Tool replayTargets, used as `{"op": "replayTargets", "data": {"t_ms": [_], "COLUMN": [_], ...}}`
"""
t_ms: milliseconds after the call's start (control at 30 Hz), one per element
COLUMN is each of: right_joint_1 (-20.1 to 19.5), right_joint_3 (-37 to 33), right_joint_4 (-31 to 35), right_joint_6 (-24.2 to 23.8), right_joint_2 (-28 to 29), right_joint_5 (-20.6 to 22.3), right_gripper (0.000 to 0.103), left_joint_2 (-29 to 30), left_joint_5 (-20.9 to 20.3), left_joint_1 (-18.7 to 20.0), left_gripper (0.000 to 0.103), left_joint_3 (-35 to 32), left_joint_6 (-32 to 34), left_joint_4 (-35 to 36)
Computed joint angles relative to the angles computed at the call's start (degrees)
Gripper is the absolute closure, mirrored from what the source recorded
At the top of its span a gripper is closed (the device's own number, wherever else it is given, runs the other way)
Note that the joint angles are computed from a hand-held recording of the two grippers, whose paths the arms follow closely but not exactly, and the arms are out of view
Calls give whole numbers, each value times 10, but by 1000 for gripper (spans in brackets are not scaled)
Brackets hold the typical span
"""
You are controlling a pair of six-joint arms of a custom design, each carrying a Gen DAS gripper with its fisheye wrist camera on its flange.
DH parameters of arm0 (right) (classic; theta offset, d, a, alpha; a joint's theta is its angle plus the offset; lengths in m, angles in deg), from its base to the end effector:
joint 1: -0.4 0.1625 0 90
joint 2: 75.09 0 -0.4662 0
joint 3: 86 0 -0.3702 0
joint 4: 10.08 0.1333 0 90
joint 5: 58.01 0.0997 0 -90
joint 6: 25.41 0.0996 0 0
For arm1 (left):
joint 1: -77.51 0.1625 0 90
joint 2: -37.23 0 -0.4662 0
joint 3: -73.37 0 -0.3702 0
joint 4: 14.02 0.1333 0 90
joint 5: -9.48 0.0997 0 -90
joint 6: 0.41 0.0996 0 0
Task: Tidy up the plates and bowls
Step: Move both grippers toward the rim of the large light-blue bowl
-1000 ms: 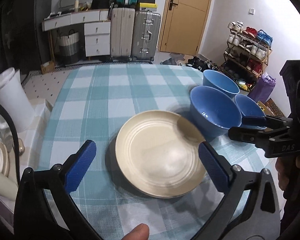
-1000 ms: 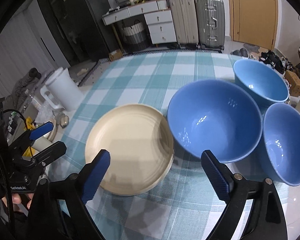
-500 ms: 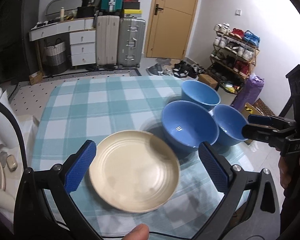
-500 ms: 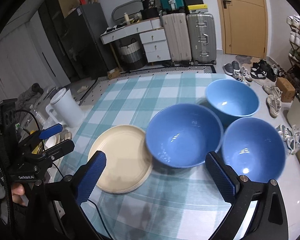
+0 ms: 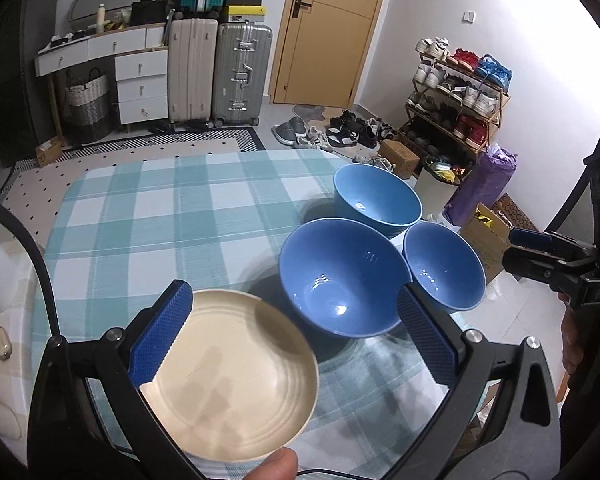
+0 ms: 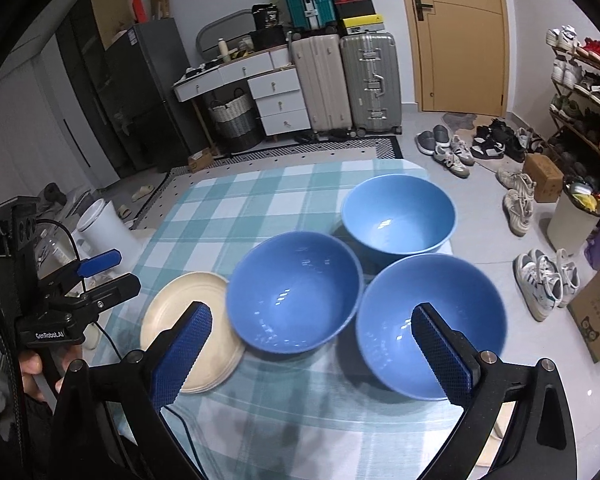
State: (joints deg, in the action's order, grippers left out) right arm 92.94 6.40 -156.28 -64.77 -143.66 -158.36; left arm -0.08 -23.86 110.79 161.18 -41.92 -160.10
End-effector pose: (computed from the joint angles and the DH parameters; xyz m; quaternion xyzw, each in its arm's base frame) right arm 0.1439 -0.6399 0.4175 0.3185 -0.9022 0.2360 0.1699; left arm -0.4754 -0.5711 0.1146 0.0935 0.8745 -0.3864 0.2779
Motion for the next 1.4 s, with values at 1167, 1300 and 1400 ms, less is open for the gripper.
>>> {"op": "replayTargets", "data": {"t_ms": [1167, 1300, 1400], "right_joint_1": [-48, -50, -52], "right_joint_3": [-241, -270, -290], "right_joint_4": [89, 98, 104], "right_joint_6": [31, 39, 45], "right_joint_2": [132, 157, 173], "right_joint_5": [-51, -58, -59], "right_gripper": [1, 1, 1], "left_joint_2": [235, 269, 297], "left_joint_5": [-77, -83, -87], "left_joint_1": [117, 131, 142], "left_gripper": [1, 1, 1], "left_joint_3": [-445, -517, -574], "left_joint_6": [132, 136, 139], "left_joint_4": [171, 214, 245]}}
